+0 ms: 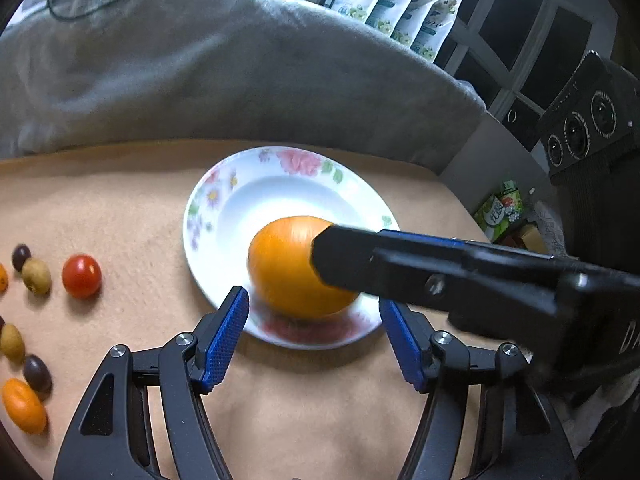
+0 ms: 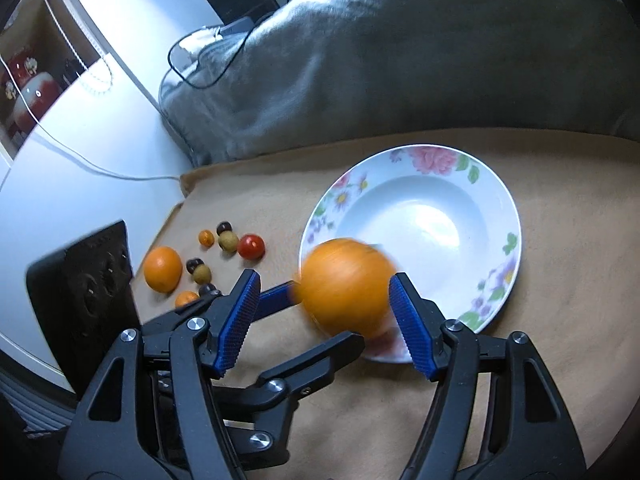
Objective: Organize fruits
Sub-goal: 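Carry the large mandarin with the left tool onto the white plate and release, then withdraw the left tool from the plate toward the small fruits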
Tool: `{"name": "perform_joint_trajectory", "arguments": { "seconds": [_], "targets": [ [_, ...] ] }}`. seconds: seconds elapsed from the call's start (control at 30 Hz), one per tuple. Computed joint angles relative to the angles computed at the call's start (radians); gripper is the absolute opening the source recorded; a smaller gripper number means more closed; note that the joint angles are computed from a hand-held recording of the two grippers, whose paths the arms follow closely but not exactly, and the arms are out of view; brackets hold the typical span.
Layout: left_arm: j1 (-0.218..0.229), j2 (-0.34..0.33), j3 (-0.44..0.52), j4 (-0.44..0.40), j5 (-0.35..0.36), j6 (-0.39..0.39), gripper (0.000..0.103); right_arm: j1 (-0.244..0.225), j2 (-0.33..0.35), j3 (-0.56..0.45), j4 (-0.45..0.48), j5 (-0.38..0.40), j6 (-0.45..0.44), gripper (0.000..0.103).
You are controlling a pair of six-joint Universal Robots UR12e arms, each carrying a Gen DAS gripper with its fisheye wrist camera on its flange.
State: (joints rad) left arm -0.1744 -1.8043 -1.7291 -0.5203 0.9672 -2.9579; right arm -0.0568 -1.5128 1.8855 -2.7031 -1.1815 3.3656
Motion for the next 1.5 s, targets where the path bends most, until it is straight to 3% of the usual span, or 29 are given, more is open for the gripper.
{"name": "perform_joint_trajectory", "arguments": {
  "seconds": [0.3,0.53,0.83,1.17,1.5],
  "targets": [
    [0.011,0.016,-0.012,0.066,0.014,-0.011,0.066,-0.017,-0.022,0.012,-0.064,-0.056,0.04,0.07],
    [0.03,0.036,-0.03,0.077,0.015,0.0,0.066,0.003,-0.029,0.015,-0.071,-0.099,0.004,0.074],
    [0.076,0.069,-0.064,0.122,0.045,-0.014,0.068,0.018,-0.024,0.011,-0.084,-0.076,-0.03,0.074],
    [0.145,0.121,-0.134,0.183,0.151,-0.044,0.069,0.054,0.01,-0.034,-0.053,-0.05,-0.104,0.074],
    [0.203,0.16,-0.204,0.168,0.194,-0.074,0.069,0.101,0.061,-0.096,-0.006,-0.047,-0.184,0.074]
  ]
}}
